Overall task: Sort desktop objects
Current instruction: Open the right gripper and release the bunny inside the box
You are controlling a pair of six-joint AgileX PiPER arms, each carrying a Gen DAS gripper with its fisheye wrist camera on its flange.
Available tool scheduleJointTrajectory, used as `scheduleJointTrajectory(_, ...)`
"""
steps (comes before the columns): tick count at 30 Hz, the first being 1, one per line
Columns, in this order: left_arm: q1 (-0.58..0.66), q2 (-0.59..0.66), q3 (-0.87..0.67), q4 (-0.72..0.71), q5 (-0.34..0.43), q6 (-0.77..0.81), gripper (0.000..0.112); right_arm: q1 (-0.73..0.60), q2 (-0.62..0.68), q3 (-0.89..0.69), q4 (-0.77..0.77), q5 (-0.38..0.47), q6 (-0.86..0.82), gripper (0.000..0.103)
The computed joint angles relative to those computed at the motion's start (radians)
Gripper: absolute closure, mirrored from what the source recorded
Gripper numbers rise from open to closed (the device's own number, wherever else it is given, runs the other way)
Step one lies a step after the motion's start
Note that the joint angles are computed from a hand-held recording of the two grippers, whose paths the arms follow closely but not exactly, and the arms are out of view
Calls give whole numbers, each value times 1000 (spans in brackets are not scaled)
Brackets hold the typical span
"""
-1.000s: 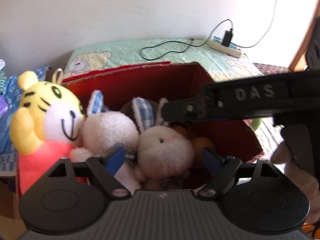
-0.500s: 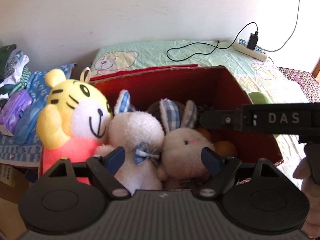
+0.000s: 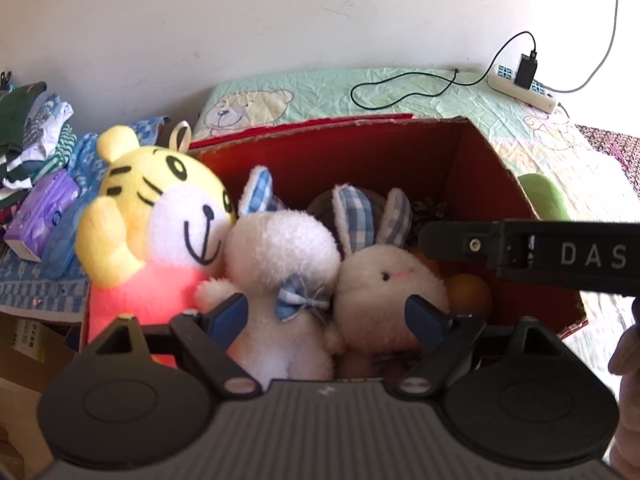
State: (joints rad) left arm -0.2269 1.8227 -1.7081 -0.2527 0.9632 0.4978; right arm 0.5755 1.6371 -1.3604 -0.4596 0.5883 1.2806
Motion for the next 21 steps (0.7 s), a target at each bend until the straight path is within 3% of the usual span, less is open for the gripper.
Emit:
scheduleJointTrajectory(17,-19,-14,26,42,-21,-41,23,16,-7,30,-75,-22,33,56)
scheduleJointTrajectory(21,-19,-20,34,42,-28,-42,23,33,4,16,-106,7,41,56)
